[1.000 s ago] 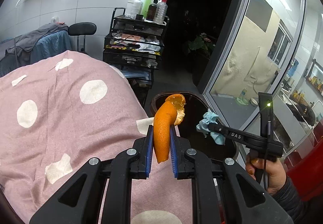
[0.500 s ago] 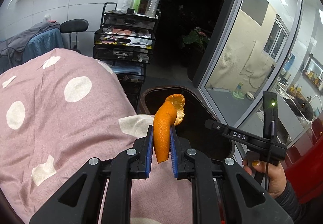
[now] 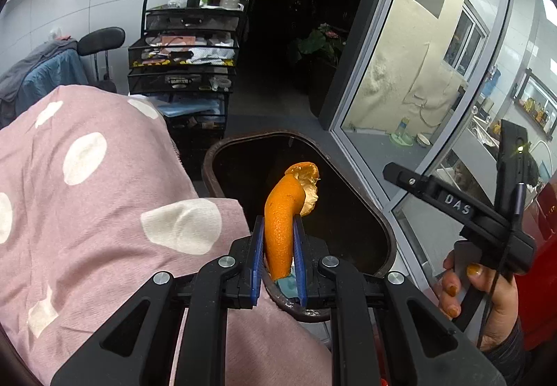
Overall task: Collect trash
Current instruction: 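Open the right tool to drop the cloth while the left tool drops the peel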
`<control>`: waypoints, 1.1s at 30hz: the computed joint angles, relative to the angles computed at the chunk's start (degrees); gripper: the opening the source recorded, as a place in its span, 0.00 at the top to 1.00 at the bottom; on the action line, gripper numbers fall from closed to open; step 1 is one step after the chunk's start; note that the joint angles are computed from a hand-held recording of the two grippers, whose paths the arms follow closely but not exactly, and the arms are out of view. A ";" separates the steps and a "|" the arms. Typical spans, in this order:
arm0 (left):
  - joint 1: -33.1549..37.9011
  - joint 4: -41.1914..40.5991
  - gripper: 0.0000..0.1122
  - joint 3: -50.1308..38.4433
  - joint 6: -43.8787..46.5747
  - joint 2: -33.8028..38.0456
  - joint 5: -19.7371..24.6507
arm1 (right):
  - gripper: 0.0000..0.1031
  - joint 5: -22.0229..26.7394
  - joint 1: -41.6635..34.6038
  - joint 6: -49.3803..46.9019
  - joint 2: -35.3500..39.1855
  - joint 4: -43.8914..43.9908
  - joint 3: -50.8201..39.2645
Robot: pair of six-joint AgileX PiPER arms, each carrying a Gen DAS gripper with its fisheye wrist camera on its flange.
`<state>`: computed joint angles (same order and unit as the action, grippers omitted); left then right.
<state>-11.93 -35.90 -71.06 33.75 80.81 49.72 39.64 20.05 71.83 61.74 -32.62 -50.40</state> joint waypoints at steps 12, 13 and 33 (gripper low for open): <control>-6.49 8.26 0.86 -3.56 -7.06 4.92 -0.52 | 0.16 2.15 -2.17 -0.11 -2.18 -0.50 -0.11; -6.96 8.98 0.86 -3.92 -7.68 5.44 -0.47 | 0.16 2.12 -2.20 -0.01 -2.29 -0.49 0.02; -11.00 17.19 0.35 -4.70 -13.37 6.33 -3.27 | 0.15 1.87 -3.99 -2.30 -2.57 1.27 0.62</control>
<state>-22.92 -18.70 -75.77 20.38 87.13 46.45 41.51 16.06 69.53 59.17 -31.35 -49.77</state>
